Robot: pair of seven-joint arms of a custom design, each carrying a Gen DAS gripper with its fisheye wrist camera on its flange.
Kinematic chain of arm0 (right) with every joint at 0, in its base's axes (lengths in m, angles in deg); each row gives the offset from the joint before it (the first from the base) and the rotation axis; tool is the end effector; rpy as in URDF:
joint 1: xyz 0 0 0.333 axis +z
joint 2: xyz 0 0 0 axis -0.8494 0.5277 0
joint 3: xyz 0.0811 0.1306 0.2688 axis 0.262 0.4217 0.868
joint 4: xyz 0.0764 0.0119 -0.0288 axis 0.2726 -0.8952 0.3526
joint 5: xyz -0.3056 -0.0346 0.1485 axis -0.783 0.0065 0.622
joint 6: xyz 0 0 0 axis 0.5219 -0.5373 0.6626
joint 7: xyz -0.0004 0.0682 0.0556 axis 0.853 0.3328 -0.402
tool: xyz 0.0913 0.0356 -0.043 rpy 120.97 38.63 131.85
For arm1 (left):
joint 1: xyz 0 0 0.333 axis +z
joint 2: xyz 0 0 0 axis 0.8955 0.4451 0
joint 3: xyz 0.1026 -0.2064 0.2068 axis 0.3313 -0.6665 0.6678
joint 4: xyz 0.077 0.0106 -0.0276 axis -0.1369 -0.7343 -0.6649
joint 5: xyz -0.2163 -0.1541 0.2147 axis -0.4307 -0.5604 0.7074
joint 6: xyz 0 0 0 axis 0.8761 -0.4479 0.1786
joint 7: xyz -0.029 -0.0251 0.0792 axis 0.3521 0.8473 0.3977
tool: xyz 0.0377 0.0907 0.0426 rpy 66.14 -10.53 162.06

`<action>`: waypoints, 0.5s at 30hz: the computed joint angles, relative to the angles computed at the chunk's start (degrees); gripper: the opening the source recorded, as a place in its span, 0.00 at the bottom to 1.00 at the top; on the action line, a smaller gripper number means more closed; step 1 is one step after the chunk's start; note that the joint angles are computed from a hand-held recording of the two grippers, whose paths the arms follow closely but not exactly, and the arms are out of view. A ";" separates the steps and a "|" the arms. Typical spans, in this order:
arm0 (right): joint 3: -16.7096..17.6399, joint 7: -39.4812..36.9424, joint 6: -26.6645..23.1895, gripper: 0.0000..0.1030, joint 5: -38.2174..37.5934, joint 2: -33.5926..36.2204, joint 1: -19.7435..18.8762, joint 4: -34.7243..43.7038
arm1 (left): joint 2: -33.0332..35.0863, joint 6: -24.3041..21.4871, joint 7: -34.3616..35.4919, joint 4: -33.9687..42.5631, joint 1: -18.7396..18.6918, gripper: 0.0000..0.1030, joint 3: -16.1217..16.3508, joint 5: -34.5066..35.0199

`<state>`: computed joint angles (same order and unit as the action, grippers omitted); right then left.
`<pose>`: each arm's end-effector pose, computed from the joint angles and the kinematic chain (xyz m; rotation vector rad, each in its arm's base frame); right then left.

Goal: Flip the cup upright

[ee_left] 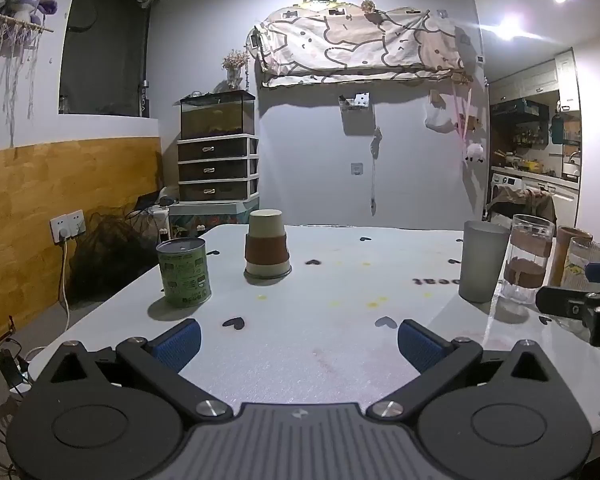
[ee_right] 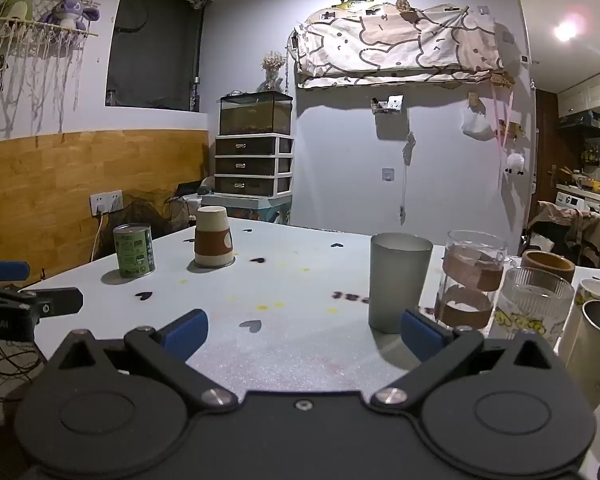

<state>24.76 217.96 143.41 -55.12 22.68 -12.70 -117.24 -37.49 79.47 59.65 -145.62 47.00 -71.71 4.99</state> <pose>0.5969 0.4800 0.5280 -1.6249 1.0828 -0.8187 0.5422 -0.2682 0.5337 -1.4902 1.3569 -0.9389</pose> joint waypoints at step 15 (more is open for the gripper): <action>-0.18 0.11 0.22 1.00 0.30 -0.24 0.16 -0.52 | -0.46 -0.79 1.01 -0.52 -0.31 1.00 -0.30 -0.69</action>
